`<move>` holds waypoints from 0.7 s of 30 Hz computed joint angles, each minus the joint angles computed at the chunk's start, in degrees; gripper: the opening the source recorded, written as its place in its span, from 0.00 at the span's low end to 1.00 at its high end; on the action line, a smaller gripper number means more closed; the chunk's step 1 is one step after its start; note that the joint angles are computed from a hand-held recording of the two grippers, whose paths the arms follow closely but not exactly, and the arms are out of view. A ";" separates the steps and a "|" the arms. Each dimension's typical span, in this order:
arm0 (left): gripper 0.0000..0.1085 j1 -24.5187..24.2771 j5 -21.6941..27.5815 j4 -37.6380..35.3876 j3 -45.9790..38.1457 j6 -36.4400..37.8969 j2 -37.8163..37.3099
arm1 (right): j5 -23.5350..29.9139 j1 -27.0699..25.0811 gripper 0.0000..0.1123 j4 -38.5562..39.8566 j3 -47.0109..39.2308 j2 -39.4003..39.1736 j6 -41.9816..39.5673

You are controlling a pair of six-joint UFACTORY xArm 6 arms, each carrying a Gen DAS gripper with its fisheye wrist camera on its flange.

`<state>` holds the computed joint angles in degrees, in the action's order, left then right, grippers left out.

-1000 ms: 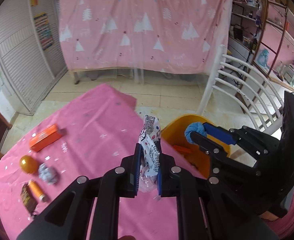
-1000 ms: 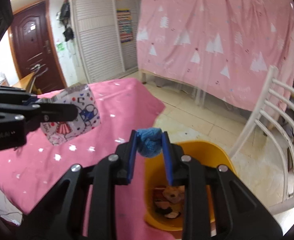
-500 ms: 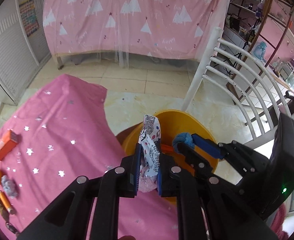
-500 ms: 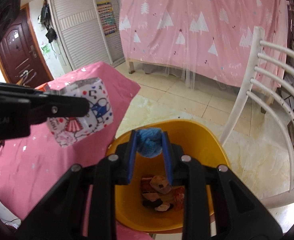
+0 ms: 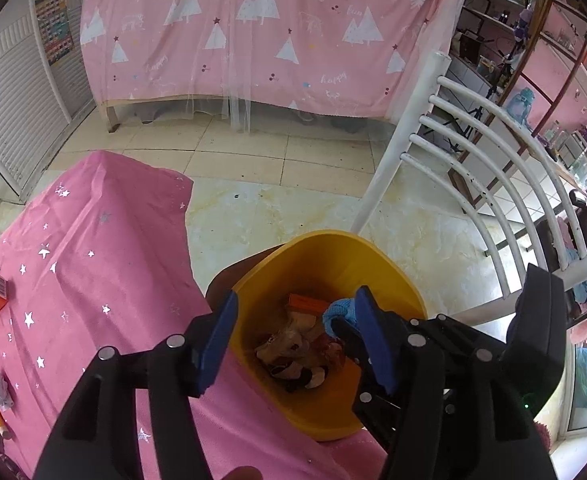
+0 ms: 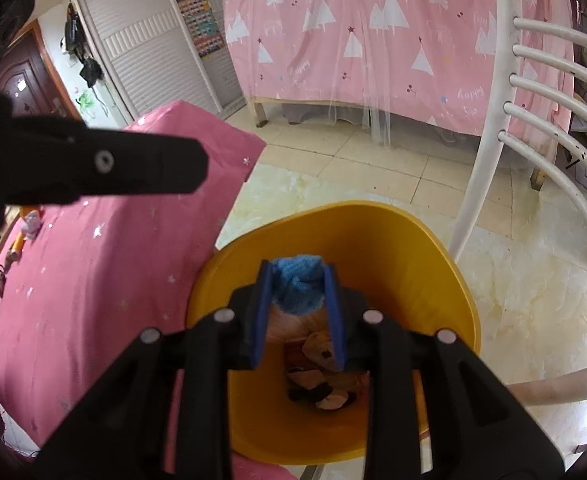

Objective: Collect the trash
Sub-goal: 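Carry the plastic bag and yarn ball to the yellow bin and open both tools, then move both open tools back over the table toward the snack packet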

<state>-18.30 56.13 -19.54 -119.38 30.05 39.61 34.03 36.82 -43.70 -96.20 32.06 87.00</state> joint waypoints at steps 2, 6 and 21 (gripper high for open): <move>0.52 0.28 0.25 -0.39 -0.05 -0.05 -0.21 | 0.06 0.04 0.24 0.61 -0.36 0.30 -0.46; 0.52 1.22 0.57 -0.98 -0.08 -0.32 -0.79 | 1.31 0.54 0.36 1.13 -1.68 0.87 -1.02; 0.53 9.69 -5.21 -4.18 4.49 0.32 -6.88 | 10.64 4.73 0.37 1.11 -21.96 9.28 -9.55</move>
